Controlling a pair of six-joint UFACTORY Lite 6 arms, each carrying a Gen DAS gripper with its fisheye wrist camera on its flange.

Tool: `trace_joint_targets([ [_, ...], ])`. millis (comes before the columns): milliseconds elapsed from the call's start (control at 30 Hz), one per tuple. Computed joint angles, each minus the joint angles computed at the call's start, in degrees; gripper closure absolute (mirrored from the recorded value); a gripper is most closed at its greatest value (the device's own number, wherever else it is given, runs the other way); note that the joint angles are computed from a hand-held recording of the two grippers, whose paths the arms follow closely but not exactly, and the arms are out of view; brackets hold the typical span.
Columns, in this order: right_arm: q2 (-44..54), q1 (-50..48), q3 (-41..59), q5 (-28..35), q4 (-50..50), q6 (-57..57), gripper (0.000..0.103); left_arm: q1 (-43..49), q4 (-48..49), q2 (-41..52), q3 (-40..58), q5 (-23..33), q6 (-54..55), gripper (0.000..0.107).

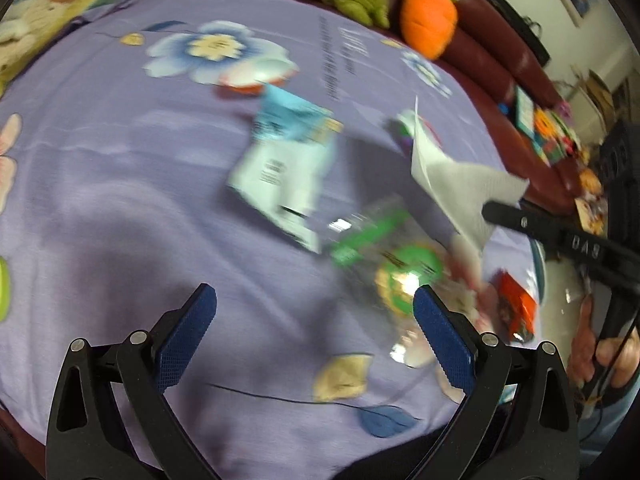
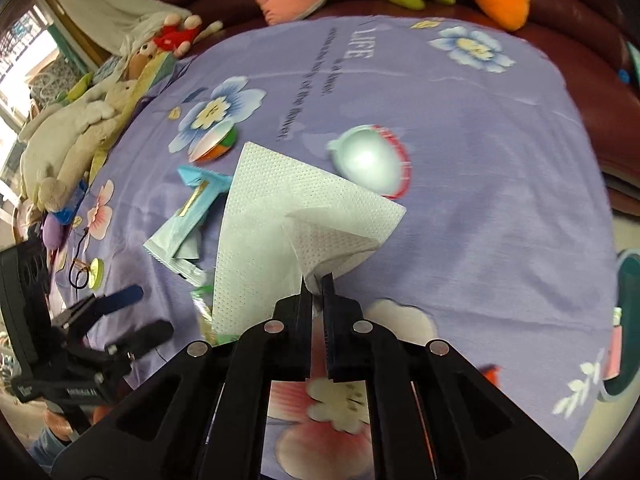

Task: Collect trash
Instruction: 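Grasp the white tissue with right tool while left tool grasps the green packet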

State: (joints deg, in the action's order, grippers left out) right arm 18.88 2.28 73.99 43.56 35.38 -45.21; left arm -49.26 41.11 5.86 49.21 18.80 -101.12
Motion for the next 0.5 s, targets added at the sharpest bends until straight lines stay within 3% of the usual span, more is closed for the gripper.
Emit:
trace_joint_targets([
  [300,-3.0,-11.9,-1.6,3.6,2.8,-6.6,0.098,-2.3,-2.8,16.6,16.2,2.4,-1.5,0.009],
  [333,-3.0,-12.8,-1.6,4.0,3.0,-7.0,0.098,-2.4,-2.7,18.2,17.8,3.0,-2.3,0.015],
  [367,-2.8,-14.1,-1.3,4.5,3.3,-7.8,0.098,-3.2,-1.9,19.8,20.2,6.0,-3.1,0.034],
  [400,-2.5,-15.3,-0.9,5.0,3.6,-8.5,0.098,-3.9,-2.5,21.5,22.8,7.7,-1.5,0.044],
  [433,-2.3,-16.4,-0.6,5.3,3.9,-9.1,0.098,-4.1,-3.6,22.2,23.9,7.8,0.1,0.064],
  [467,-1.6,-18.0,0.1,6.0,4.3,-10.0,0.098,-4.3,-4.4,23.0,25.0,7.9,1.1,0.077],
  [500,-1.3,-19.0,0.5,6.4,4.5,-10.5,0.098,-4.8,-5.0,23.9,26.4,9.0,2.0,0.082],
])
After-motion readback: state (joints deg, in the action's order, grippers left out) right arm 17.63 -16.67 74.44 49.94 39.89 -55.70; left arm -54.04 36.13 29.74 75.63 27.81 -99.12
